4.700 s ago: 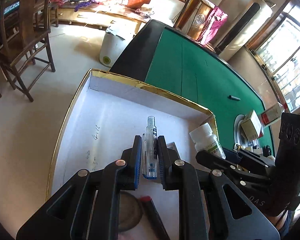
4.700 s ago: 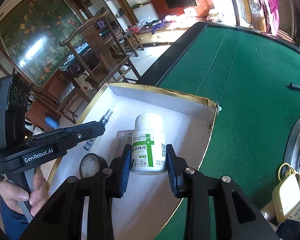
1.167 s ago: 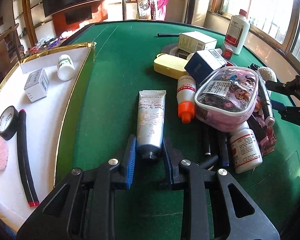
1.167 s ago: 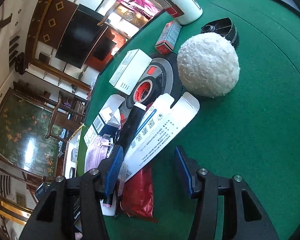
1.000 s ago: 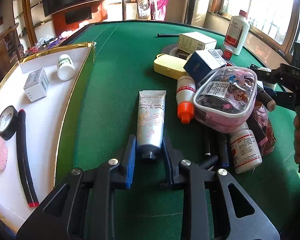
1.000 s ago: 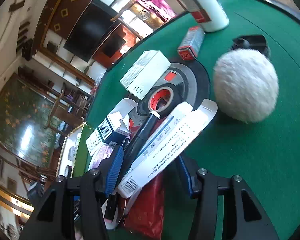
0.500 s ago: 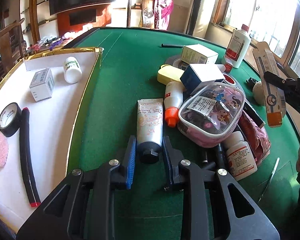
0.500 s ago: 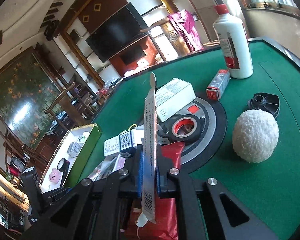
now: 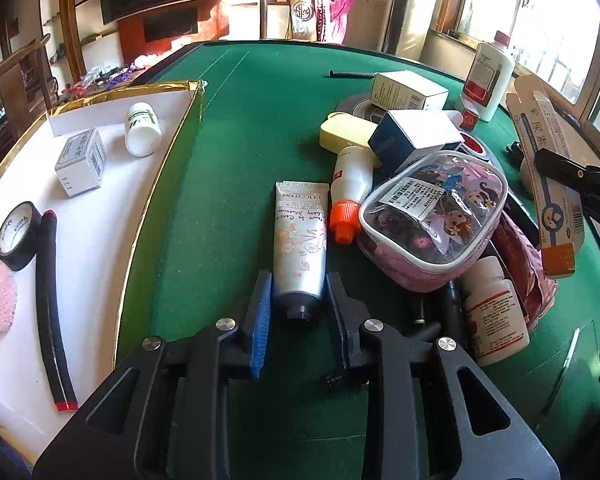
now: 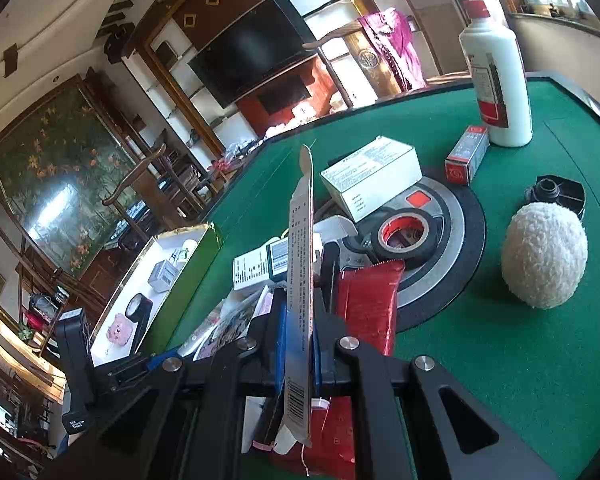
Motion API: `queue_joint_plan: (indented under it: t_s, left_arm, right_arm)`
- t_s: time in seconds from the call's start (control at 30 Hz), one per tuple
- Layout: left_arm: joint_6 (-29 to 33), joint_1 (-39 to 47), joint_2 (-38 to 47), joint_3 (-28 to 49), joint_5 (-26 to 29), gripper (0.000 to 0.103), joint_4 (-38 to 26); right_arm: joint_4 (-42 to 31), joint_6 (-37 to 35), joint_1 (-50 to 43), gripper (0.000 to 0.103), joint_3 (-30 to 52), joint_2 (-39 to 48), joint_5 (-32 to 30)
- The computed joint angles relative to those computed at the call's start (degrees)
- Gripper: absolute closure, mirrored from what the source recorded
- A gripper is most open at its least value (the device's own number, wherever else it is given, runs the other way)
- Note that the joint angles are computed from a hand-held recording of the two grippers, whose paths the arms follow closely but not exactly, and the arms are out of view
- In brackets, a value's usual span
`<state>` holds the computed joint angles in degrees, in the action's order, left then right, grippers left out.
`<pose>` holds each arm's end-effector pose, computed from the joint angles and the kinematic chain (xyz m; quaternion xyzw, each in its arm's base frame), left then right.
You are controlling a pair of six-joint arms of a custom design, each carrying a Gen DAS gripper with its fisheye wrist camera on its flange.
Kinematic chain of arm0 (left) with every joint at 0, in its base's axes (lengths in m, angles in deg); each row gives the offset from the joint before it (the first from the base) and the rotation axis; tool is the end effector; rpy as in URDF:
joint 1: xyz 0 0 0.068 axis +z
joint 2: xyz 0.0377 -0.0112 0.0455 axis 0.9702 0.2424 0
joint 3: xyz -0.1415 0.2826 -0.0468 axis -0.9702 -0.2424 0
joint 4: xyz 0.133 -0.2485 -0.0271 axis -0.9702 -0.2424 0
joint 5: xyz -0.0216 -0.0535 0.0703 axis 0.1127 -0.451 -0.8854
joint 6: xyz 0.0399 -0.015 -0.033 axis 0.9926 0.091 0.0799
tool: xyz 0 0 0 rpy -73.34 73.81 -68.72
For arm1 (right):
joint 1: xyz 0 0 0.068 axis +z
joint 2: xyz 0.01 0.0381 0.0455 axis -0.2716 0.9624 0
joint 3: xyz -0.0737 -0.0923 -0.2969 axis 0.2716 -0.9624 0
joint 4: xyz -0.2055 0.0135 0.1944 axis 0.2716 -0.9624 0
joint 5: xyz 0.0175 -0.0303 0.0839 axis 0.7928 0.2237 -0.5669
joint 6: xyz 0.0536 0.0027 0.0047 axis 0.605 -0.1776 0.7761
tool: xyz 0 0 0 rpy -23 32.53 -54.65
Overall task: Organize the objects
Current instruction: 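Grasp the long white medicine carton with the right gripper while the left holds the tube, then carry the tube and carton into the tray and open both grippers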
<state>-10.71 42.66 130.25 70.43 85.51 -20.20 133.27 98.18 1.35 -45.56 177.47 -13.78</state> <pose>0.3028 -0.2030 0.0427 0.2942 0.8986 -0.1324 0.2975 0.1945 0.0561 0.0782 0.2037 0.8595 0.1864 0.4301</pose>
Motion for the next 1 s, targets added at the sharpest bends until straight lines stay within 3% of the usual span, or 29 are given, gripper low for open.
queue_joint_plan:
  t_s: [0.1, 0.13, 0.17, 0.2, 0.4, 0.67, 1.0]
  left_arm:
    - [0.6, -1.9, 0.8, 1.4, -3.3, 0.051, -0.8]
    - [0.5, -1.7, 1.0, 1.6, -2.7, 0.051, -0.7]
    - [0.9, -1.5, 1.0, 1.2, -2.4, 0.076, 0.2]
    - [1.2, -1.3, 0.9, 0.8, -2.2, 0.078, 0.7]
    - [0.3, 0.1, 0.2, -0.6, 0.0, 0.078, 2.4]
    - [-2.1, 0.7, -3.4, -8.9, 0.4, 0.078, 15.8]
    - [-3.0, 1.3, -7.6, -12.7, 2.5, 0.078, 17.6]
  right_arm:
    - [0.5, -0.1, 0.7, 0.095, -0.1, 0.5, 0.2]
    - [1.1, 0.1, 0.9, 0.095, -0.2, 0.7, 0.2]
    - [1.5, 0.2, 1.1, 0.095, -0.3, 0.8, 0.1]
    - [1.5, 0.3, 1.5, 0.095, -0.4, 0.7, 0.3]
    - [1.0, 0.7, 3.3, 0.095, -0.5, -0.5, 1.8]
    - [-0.3, 0.3, 5.7, 0.095, -0.2, -2.4, 3.8]
    - [0.1, 2.9, 10.6, 0.095, 1.4, -1.8, 4.6]
